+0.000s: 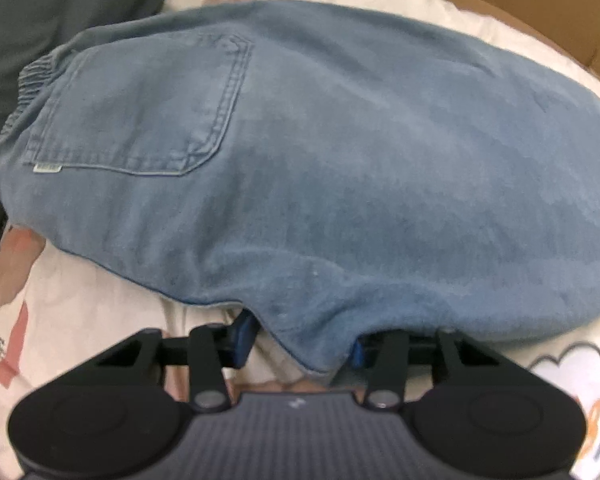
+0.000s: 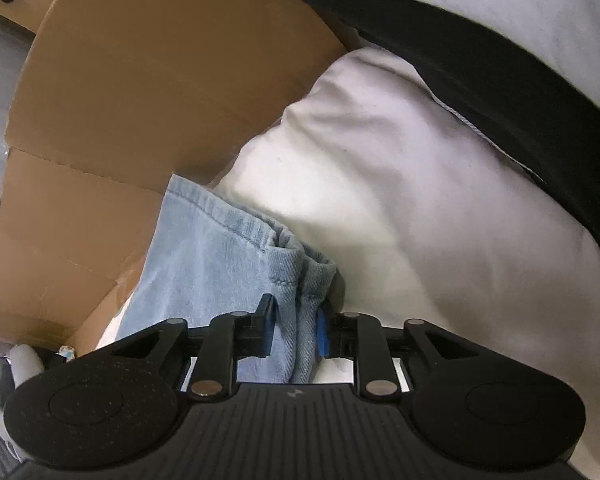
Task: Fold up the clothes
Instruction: 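Close the left gripper on the jeans waist while the right gripper grasps the leg hem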
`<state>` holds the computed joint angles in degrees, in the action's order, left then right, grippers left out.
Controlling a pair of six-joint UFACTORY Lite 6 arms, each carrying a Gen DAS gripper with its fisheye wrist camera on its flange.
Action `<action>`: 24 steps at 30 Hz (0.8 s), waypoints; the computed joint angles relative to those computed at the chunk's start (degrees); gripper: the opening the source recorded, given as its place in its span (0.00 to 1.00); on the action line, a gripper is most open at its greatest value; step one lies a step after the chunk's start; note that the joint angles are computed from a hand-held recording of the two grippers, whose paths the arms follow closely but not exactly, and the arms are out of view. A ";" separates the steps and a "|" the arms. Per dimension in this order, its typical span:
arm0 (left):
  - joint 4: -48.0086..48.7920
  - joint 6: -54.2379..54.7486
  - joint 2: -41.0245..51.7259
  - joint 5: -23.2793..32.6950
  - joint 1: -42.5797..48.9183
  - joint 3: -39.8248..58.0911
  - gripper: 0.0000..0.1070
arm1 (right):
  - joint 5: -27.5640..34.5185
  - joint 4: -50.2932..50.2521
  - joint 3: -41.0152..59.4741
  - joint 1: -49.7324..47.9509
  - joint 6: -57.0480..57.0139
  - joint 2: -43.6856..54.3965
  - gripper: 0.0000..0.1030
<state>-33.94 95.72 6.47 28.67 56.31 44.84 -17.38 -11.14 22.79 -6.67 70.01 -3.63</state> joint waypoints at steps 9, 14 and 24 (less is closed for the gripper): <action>-18.13 33.51 -8.49 11.98 23.09 -14.36 0.44 | -2.52 -6.74 -0.58 -0.91 3.67 0.63 0.37; -22.88 38.66 -5.41 13.14 23.71 -10.45 0.36 | -1.68 -1.21 0.37 0.57 -1.37 1.23 0.37; -23.97 46.35 -4.75 17.01 29.15 -10.66 0.26 | -1.67 -10.63 -0.78 -1.66 3.64 -0.96 0.07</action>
<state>-57.91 142.07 1.72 45.67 85.46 34.18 -19.04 -21.77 22.01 -8.33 73.65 -4.59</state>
